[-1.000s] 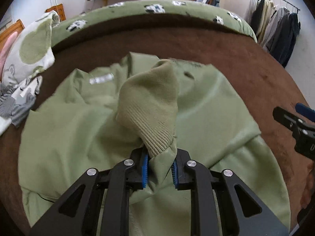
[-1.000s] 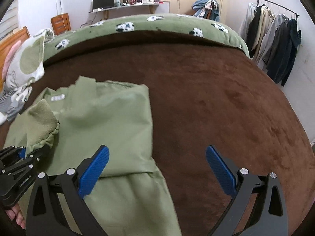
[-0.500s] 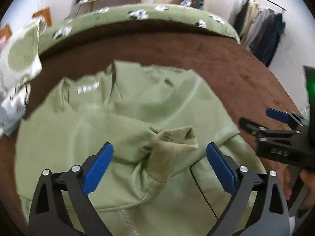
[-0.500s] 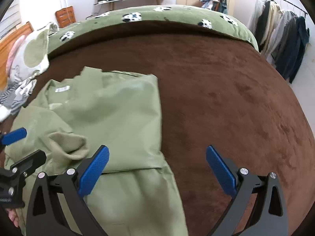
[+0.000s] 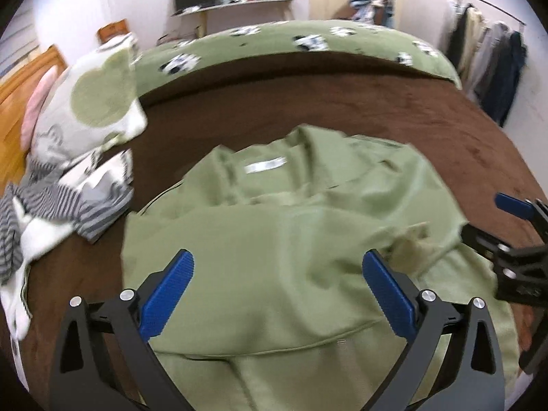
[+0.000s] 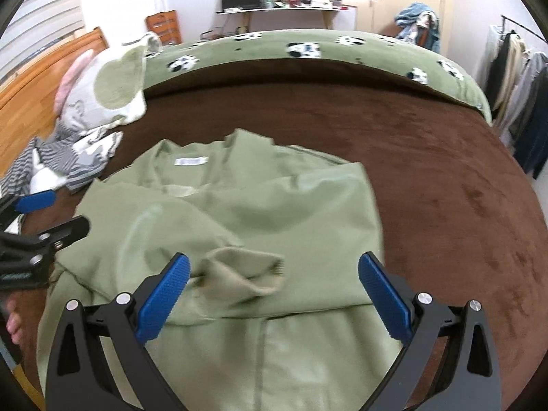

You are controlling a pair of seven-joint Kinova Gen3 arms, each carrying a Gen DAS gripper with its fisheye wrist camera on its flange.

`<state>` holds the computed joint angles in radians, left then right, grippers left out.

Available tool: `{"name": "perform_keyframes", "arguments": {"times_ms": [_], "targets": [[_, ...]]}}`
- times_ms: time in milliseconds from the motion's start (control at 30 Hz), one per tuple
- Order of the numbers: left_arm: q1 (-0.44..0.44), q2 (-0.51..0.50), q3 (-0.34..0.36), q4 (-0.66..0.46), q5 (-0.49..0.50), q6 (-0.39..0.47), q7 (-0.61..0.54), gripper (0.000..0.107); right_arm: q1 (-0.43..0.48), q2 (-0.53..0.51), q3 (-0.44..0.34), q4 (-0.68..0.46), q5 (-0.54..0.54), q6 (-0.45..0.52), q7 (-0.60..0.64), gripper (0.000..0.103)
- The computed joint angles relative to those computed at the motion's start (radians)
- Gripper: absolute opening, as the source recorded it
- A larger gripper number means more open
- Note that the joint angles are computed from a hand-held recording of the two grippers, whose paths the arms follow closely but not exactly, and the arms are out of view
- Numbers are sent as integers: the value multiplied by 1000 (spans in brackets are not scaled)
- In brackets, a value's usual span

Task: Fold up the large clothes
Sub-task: 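Fold the sleeve across the jacket front and release it with the left gripper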

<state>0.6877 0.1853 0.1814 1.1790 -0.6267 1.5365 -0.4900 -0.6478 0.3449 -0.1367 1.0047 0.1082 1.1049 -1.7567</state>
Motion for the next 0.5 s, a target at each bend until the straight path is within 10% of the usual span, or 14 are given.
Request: {"name": "perform_keyframes", "arguments": {"times_ms": [500], "targets": [[-205, -111, 4, 395, 158, -233, 96, 97, -90, 113, -9, -22, -45, -51, -15, 65]]}}
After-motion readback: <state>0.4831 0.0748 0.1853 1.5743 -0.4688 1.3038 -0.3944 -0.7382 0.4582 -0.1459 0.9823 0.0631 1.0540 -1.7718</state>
